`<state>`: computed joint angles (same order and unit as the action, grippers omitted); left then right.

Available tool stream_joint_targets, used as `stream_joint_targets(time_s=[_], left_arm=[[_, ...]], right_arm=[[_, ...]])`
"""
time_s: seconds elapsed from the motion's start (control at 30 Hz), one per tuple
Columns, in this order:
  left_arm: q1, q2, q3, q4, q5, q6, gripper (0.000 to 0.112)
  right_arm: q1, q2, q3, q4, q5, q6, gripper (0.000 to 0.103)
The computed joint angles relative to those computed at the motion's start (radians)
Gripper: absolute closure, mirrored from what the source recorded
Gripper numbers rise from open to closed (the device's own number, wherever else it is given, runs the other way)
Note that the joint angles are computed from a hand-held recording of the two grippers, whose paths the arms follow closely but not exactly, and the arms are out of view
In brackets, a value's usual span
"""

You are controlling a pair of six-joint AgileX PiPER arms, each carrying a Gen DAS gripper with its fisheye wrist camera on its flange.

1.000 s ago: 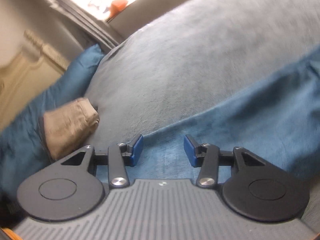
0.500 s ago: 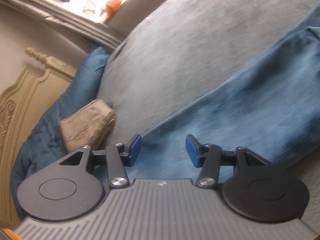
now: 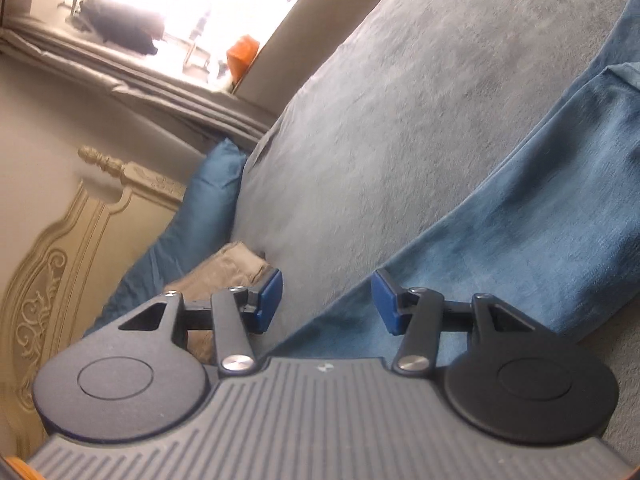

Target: Fold clothes

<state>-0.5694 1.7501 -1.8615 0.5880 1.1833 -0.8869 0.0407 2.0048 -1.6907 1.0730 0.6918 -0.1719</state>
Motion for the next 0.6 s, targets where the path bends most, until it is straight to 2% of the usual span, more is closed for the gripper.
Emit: stream_joint_targets(time_s=[0.17, 0.3, 0.43, 0.53, 0.6], left_arm=[[0.110, 0.163, -0.055, -0.192, -0.154, 0.059, 0.020], [0.188, 0.314, -0.153, -0.352, -0.209, 0.164, 0.023], [0.218, 0.408, -0.205, -0.444, -0.287, 0.298, 0.024], [0.236, 0.479, -0.278, -0.527, -0.318, 0.419, 0.031], [0.245, 0.508, -0.293, -0.595, -0.371, 0.500, 0.032]], right_arm=[[0.003, 0.051, -0.008, 0.002, -0.030, 0.001, 0.052], [-0.007, 0.122, -0.066, -0.042, -0.022, 0.045, 0.052], [-0.045, 0.178, -0.089, 0.003, -0.032, 0.054, 0.052], [-0.071, 0.193, -0.105, -0.077, -0.050, 0.143, 0.052], [-0.091, 0.198, -0.116, -0.118, -0.042, 0.169, 0.052]])
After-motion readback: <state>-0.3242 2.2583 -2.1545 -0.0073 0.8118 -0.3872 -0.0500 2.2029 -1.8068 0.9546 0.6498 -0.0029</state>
